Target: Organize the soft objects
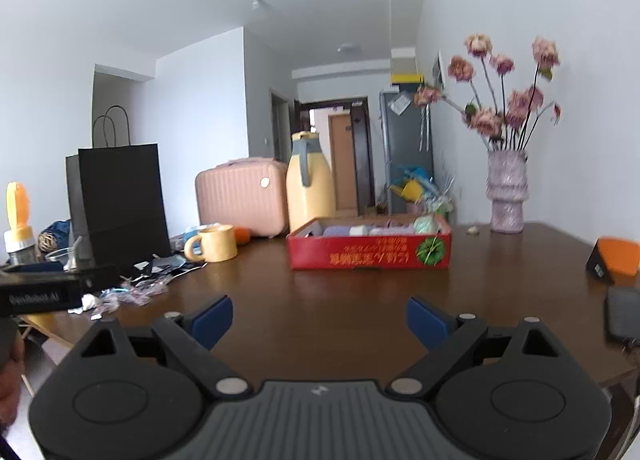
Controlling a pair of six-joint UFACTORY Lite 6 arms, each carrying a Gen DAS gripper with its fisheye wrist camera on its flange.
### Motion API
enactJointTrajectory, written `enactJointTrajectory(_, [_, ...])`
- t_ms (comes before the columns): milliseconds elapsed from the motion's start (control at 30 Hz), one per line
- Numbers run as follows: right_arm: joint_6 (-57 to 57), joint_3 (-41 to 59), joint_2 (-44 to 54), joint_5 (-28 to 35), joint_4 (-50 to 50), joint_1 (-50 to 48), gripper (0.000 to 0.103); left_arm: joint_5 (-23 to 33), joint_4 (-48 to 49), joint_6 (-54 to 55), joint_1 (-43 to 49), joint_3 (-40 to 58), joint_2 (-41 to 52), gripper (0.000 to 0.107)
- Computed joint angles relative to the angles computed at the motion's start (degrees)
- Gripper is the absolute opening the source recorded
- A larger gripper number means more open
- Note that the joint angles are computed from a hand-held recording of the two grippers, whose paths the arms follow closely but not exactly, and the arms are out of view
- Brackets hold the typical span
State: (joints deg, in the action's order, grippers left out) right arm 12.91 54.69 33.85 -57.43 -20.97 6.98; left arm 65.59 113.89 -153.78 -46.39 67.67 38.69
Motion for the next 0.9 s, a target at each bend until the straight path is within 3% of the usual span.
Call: enactJointTrajectory(900, [-0.5, -0.2, -1.6, 0.7, 1.2, -0.6, 0.098, -0.1, 1.0, 1.9, -0.7, 1.1, 0.2, 0.103])
